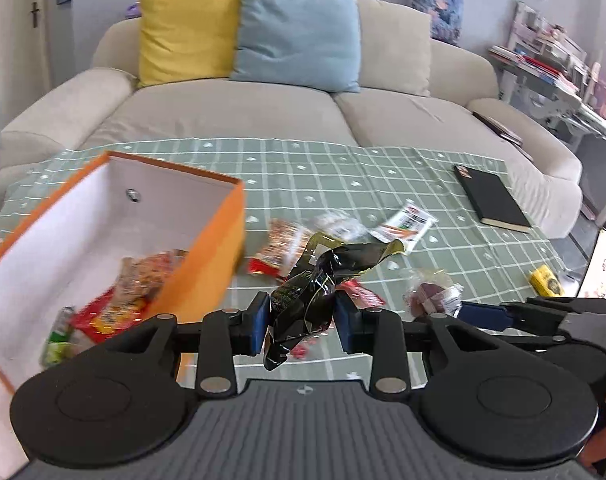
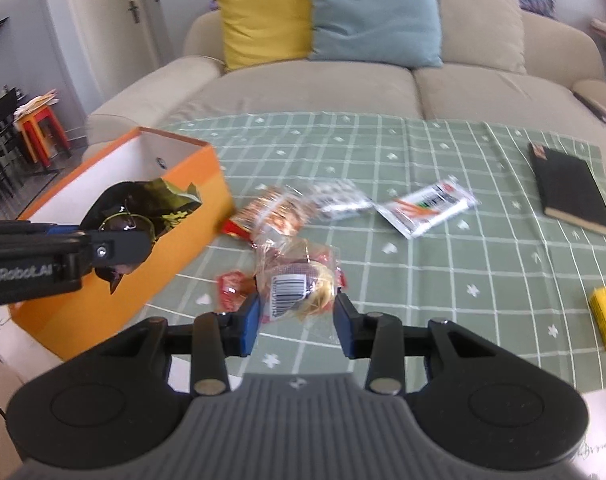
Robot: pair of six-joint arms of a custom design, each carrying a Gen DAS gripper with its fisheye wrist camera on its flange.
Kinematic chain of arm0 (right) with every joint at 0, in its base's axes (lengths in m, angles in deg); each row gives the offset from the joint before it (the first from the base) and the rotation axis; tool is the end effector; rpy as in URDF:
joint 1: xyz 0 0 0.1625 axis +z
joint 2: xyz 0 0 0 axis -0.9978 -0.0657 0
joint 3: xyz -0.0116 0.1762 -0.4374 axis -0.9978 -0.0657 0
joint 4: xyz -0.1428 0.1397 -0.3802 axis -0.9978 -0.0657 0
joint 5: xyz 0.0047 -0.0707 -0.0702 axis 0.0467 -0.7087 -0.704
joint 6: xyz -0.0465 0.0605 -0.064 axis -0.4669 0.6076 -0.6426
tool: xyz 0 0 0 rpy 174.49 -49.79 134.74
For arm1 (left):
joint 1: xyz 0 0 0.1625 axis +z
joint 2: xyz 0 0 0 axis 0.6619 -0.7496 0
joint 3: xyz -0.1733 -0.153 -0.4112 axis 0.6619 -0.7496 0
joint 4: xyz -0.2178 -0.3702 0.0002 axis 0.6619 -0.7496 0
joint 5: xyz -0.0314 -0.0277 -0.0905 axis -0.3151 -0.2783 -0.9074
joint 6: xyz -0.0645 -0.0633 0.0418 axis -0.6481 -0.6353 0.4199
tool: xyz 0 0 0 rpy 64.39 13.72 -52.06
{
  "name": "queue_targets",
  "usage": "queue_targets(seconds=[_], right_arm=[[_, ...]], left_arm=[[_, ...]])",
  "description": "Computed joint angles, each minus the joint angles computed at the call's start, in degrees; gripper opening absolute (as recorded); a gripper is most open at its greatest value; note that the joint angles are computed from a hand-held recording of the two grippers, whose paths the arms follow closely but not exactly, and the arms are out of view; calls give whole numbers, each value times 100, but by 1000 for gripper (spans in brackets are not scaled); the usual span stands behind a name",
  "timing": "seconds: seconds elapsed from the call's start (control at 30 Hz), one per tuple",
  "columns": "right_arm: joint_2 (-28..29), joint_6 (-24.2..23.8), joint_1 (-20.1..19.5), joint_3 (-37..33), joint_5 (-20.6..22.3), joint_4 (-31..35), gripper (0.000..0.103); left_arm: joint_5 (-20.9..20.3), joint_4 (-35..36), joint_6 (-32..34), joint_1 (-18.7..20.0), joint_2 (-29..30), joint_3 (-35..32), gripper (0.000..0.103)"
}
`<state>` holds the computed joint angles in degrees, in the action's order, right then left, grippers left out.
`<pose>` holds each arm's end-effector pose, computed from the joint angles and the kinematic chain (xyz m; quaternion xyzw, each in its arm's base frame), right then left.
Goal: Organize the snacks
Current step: 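Carry both packets over the orange box and open both tools to drop them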
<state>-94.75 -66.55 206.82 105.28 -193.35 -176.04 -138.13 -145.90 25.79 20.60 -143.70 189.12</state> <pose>0.3785 -0.5005 -0.0433 0.1920 -0.8949 0.3120 0.2547 -0.0470 -0.5070 0.3347 0.2102 0.8787 -0.3278 0.2762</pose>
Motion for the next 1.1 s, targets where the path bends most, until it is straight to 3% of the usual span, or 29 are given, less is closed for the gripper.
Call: queue_targets(seconds=[0.5, 0.73, 1.1], right_arm=[[519, -600, 415, -1213, 581, 569, 37], [929, -924, 506, -2143, 1047, 1197, 37], [1835, -1854, 508, -3907, 828, 2494, 37]], left_arm=[[404, -9, 306, 480, -418, -512, 39], [414, 861, -58, 846, -372, -1143, 39], [319, 1668, -227, 1391, 41, -1944, 38]])
